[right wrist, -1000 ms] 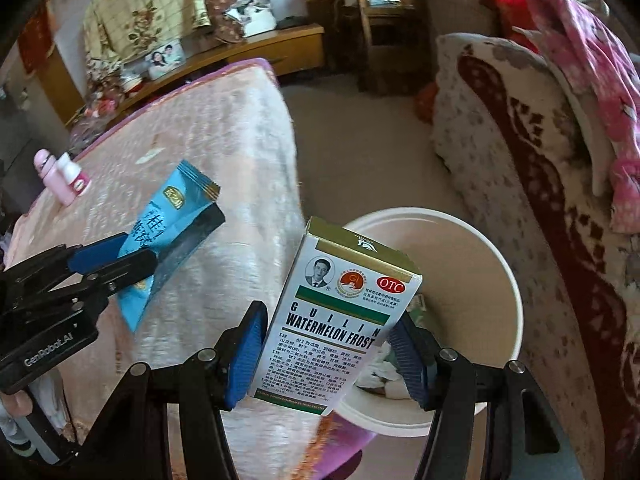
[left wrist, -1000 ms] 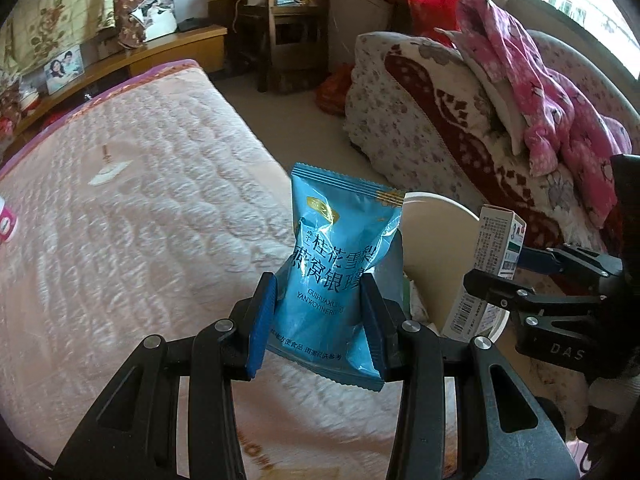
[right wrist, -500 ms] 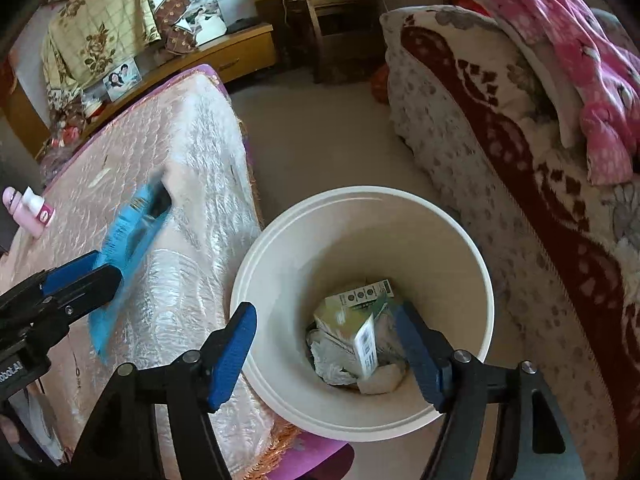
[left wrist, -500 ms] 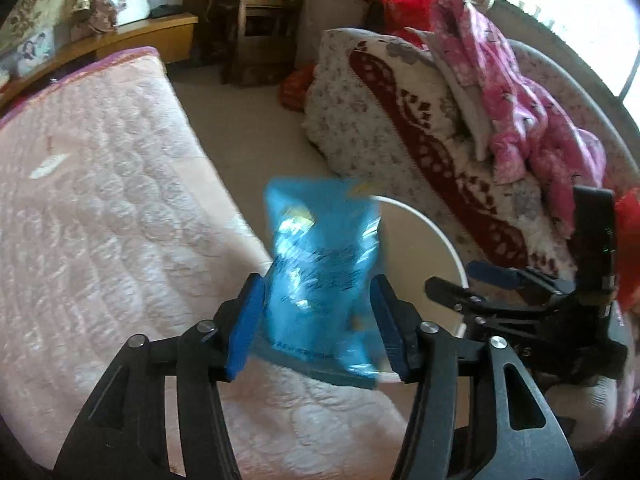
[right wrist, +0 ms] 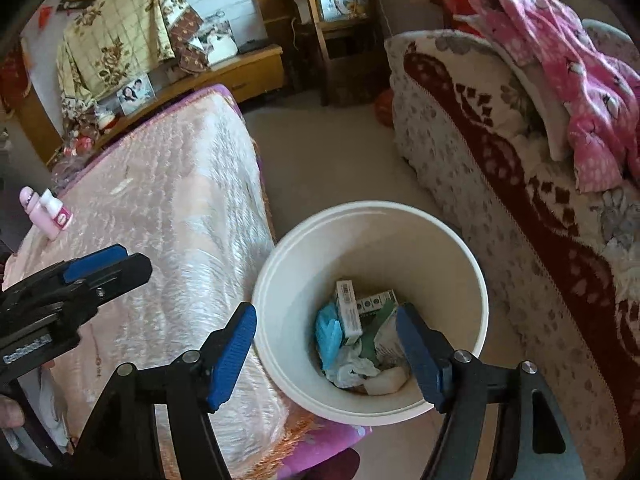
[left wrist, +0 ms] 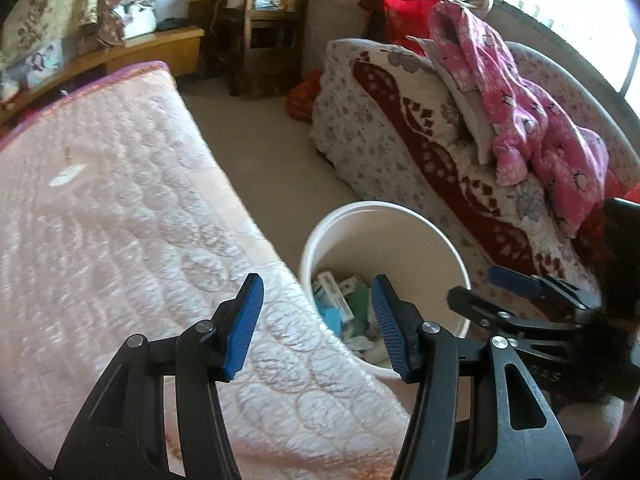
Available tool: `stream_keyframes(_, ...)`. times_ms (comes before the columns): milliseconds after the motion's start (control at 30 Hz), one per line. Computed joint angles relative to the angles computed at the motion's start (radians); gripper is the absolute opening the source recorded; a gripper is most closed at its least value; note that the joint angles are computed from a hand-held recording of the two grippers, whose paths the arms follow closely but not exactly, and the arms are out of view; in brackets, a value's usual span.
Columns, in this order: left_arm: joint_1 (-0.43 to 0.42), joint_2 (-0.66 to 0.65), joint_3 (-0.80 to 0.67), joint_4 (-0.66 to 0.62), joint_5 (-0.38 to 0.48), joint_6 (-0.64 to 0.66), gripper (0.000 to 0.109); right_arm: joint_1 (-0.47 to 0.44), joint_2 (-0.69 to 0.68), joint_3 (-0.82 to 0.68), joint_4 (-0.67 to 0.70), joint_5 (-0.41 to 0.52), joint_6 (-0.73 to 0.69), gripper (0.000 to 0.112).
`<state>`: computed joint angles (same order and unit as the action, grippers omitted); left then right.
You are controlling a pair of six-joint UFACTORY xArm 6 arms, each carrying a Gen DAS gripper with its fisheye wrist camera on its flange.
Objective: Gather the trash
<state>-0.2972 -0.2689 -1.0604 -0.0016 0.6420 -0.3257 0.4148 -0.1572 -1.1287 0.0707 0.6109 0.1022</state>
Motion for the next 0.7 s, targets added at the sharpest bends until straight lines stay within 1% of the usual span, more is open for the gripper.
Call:
stream_keyframes(200, -0.005, -0.092, 0.052, 0.163, 0.016, -0.141, 0.055, 0.034, -0.070, 0.056, -0.085, -0.077, 0.103, 0.070)
stream_keyframes(300, -0.003, -0.149, 0.091, 0.205, -0.008, -0.169, 0.055, 0.050, -0.105, 0.084, -0.155, -0.111, 0.179, 0.070)
stream_keyframes(433, -0.003, -0.206, 0.121, 0.254, -0.026, -0.199, 0.055, 0.065, -0.161, 0.125, -0.292, -0.154, 0.323, 0.070)
stream_keyframes(533, -0.008, -0.242, 0.137, 0.284, -0.031, -0.226, 0.055, 0.071, -0.200, 0.151, -0.336, -0.174, 0.387, 0.070)
stream_keyframes(700, -0.027, -0.312, 0.176, 0.368, -0.050, -0.286, 0.055, 0.094, -0.264, 0.178, -0.504, -0.183, 0.544, 0.070)
